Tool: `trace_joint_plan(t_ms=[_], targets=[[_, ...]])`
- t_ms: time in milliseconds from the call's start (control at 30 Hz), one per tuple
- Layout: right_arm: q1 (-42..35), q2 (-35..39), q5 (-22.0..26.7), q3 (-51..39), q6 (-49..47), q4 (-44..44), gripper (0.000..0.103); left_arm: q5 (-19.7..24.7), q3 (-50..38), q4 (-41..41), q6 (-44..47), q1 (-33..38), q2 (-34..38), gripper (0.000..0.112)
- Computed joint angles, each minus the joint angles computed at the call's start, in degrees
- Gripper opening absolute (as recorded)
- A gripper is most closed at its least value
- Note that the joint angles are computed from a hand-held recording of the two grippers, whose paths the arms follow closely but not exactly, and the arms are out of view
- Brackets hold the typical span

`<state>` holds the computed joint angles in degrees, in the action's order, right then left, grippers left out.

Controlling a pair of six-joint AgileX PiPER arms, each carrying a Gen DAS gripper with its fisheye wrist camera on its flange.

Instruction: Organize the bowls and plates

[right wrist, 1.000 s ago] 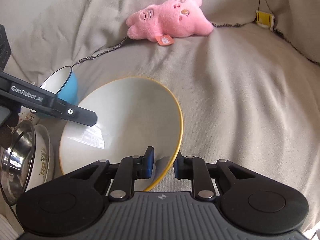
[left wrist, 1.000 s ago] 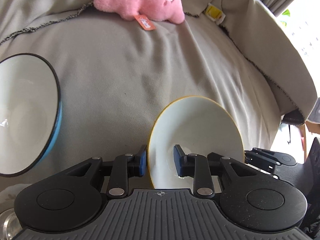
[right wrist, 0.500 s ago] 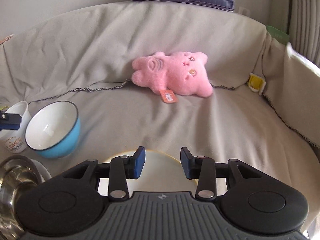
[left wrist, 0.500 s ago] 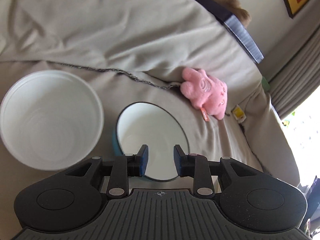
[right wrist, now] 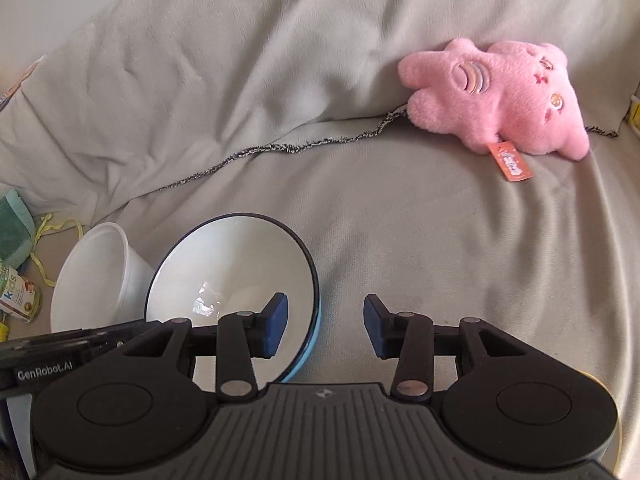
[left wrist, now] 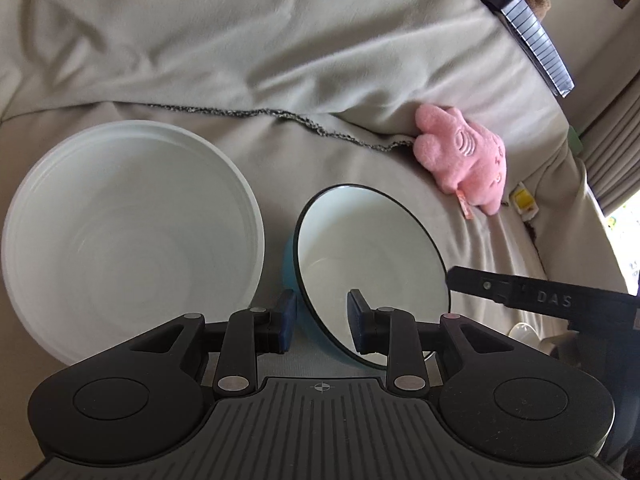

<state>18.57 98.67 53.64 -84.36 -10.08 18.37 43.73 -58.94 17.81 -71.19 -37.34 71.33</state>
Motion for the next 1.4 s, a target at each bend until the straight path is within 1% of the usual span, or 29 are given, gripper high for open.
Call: trace_joint_plan(t_ms=[167,267,367,400,433,467,500,600,733,800,833,900,933,967,1000,1067,1100,1133,1167,1200,1233,1300,1400], targets=[[1.9,4.7,-0.9,-2.3,2.6,-2.4,0.042,0.3,-0.6,2.2,-0.5,-0.8,1.7,0.03],[1.8,6.6,-0.9,-3.5,2.2,-1.7,0.042,-0.6,-0.3,1.8,0.1,-0.2,1.6,0.031],[1.1,8.6,0.2,-4.7,1.1,0.1,0.04,-1.8,0.0,-0.4,1.6,0.7,1.2,0.038],[0.8,9.2,0.9,-5.2,0.3,0.8,0.033,-2.3,0.0,-0.9,1.9,0.9,1.2,0.041],[0.4,9.6,1.7,-5.6,-1.3,2.0,0.021,-2.8,0.1,-1.2,2.1,1.2,1.1,0.042],[0.1,9.6,2.2,-5.6,-2.7,2.9,0.015,-3.5,0.4,-1.6,2.2,1.4,0.9,0.046],[0.1,9.0,1.5,-4.9,-3.4,2.9,0.014,-4.1,0.7,-2.0,2.3,1.6,0.7,0.049],[-0.1,6.8,-0.1,-2.7,-6.3,2.5,0.013,-5.7,1.1,-3.5,3.0,2.1,0.5,0.055],[-1.5,5.7,1.2,-3.1,-7.3,1.8,0.013,-8.7,1.7,-2.7,3.3,2.4,1.2,0.056],[-2.6,5.3,1.3,-3.0,-7.2,1.5,0.013,-9.8,1.3,-2.6,5.0,1.9,2.1,0.056],[-3.3,5.3,1.1,-3.0,-7.2,1.5,0.013,-11.0,1.5,-3.9,6.9,2.1,2.3,0.056],[-4.6,5.6,1.1,-3.1,-7.7,2.4,0.012,-14.6,2.8,-10.7,13.4,3.9,2.5,0.055],[-5.1,5.7,1.4,-3.2,-8.0,3.1,0.011,-15.9,3.5,-12.5,14.6,4.3,2.6,0.054],[-5.4,5.7,1.6,-3.3,-8.5,3.6,0.011,-16.3,3.8,-12.1,13.7,4.3,2.6,0.052],[-5.5,5.6,1.8,-3.2,-8.9,3.9,0.011,-15.0,3.4,-9.4,10.8,3.6,2.9,0.046],[-4.8,5.0,1.0,-2.5,-9.3,3.1,0.012,-11.8,2.4,-4.8,6.0,2.4,3.6,0.04],[-4.3,4.9,0.1,-2.0,-9.8,2.5,0.012,-11.5,2.3,-5.1,5.4,2.6,3.8,0.038],[-4.2,4.9,-0.3,-1.9,-10.5,2.6,0.012,-11.6,2.0,-7.7,6.7,3.5,4.2,0.038],[-4.5,5.3,0.0,-2.1,-11.2,3.2,0.012,-11.4,1.2,-10.0,7.8,4.2,4.9,0.038],[-4.9,5.9,0.6,-2.6,-11.9,4.1,0.014,-10.4,-0.4,-11.2,8.6,4.6,6.3,0.041],[-5.5,6.7,1.6,-3.4,-12.6,5.1,0.014,-8.1,-3.1,-10.5,8.3,4.5,8.3,0.043],[-6.9,8.9,4.4,-5.7,-13.7,7.2,0.014,-2.0,-9.9,-9.5,8.9,4.2,13.5,0.045],[-8.9,13.2,9.5,-10.2,-14.0,10.0,0.014,5.9,-19.5,-9.4,12.1,4.3,20.8,0.048]])
